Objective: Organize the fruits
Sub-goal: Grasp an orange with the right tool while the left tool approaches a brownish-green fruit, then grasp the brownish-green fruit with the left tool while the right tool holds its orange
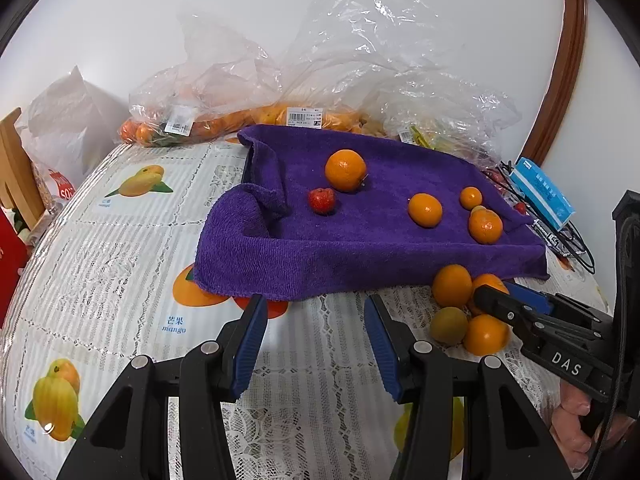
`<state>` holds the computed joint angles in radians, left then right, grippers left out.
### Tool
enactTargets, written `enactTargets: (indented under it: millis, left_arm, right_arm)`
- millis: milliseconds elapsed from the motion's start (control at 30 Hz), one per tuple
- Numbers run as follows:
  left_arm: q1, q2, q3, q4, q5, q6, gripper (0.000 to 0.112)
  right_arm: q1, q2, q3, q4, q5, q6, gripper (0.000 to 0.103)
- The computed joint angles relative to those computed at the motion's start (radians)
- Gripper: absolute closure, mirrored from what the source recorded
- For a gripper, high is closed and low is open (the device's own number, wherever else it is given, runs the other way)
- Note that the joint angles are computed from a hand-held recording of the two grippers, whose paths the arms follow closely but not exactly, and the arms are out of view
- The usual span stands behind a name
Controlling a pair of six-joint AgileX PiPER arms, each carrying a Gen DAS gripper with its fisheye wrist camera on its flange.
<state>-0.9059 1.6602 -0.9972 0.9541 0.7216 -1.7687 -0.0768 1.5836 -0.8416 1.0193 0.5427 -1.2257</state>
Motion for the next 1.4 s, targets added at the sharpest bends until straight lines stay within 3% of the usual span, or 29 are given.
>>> enactTargets:
  millis: [367,533,800,967,1133,1400]
  left_arm:
    - [0.001,-0.006,0.003,0.003,-0.001,-0.012,0.064]
    - [0.007,-0.010,0.010,0.002,-0.007,-0.020,0.064]
    - [0.009,-0.017,0.017,0.009,-0.029,-0.027,0.064]
    - [0.008,-0.004,0.005,-0.003,-0.020,-0.010,0.064]
    - [0.028,-0.013,0.020,-0.015,-0.071,-0.006,0.064]
    - [0.043,-0.029,0.053,0.008,-0.235,0.003,0.064]
  right_arm:
    - [-0.051,-0.055,0.048,0.130,0.034,-0.150,0.062]
    - [-0.151,-0.041,0.024,0.126,0.125,-0.117,0.062]
    - [-0.215,-0.078,0.075,0.066,0.034,-0.134,0.062]
    - [-0.211,-0.045,0.056,0.032,0.029,-0.101,0.061]
    - [-0.149,-0.022,0.033,-0.106,-0.016,0.025,0.060]
    - [-0.202,-0.049,0.060,-0.007,0.007,-0.066,0.061]
